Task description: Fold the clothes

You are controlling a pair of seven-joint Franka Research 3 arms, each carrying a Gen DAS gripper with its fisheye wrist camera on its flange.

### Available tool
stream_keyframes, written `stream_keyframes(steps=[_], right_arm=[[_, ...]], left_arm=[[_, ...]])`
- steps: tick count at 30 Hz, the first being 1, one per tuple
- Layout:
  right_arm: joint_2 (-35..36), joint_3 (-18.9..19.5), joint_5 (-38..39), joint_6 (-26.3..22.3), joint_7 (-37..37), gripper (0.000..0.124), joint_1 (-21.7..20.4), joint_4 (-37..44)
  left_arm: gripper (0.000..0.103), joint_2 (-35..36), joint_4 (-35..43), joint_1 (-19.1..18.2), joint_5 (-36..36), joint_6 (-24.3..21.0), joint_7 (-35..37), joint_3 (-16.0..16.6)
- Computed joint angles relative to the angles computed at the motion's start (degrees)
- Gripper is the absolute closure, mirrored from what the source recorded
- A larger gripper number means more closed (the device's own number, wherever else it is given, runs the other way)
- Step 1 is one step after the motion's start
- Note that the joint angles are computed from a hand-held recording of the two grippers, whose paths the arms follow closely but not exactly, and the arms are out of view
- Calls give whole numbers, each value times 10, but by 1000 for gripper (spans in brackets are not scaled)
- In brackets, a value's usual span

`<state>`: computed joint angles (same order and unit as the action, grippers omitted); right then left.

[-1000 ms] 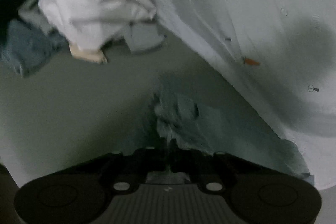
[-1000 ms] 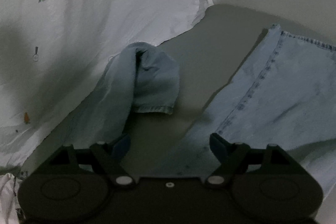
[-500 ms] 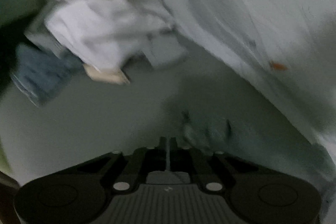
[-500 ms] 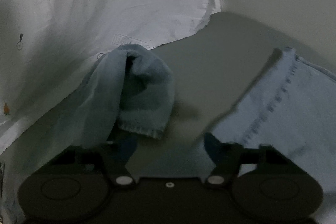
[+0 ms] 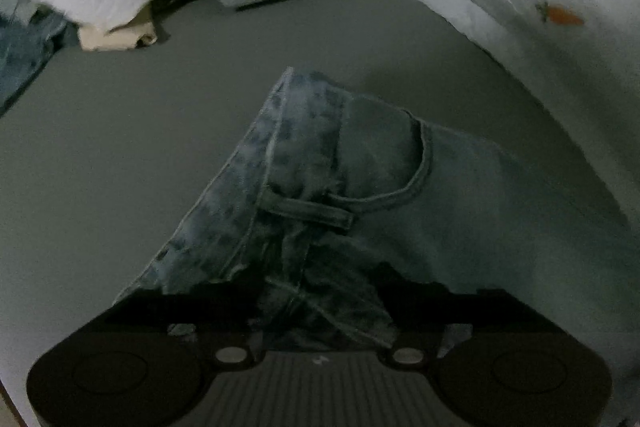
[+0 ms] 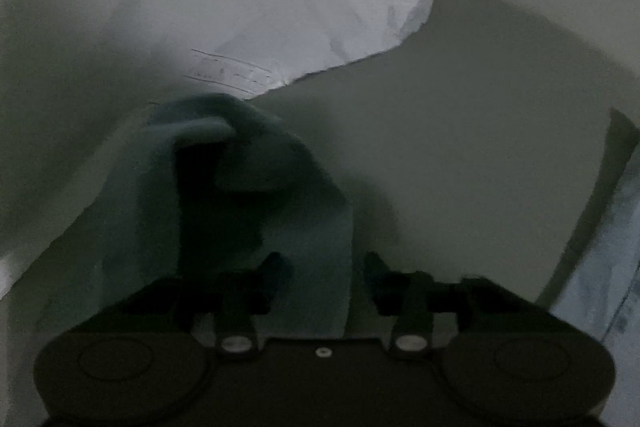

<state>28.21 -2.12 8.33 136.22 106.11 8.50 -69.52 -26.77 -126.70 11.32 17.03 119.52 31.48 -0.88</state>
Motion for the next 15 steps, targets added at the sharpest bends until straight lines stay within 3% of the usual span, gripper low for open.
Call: stream_keyframes(steps=[4, 5, 7, 8, 12, 14, 15], right_arm=[[36, 5, 7, -9, -6, 74, -6, 44], [43, 8, 12, -9, -13, 87, -8, 53], [56, 8, 16, -17, -17, 101, -10, 77], [61, 3, 11, -18, -10, 116, -7, 87], [37, -23, -28, 74, 4, 121, 9, 66], [13, -58, -97, 165, 6, 121, 35, 39], [-6, -93, -160, 232, 14, 121, 61, 8]], left_arm=[[23, 40, 47, -5, 13, -50, 21, -10], [22, 46, 52, -6, 16, -55, 20, -11], [20, 56, 61, -7, 18, -64, 19, -11], [20, 60, 66, -8, 17, -68, 19, -10], [19, 73, 91, -11, 3, -94, 23, -5], [19, 79, 102, -11, -1, -104, 23, -5], [18, 82, 106, -12, -1, -109, 24, -5]])
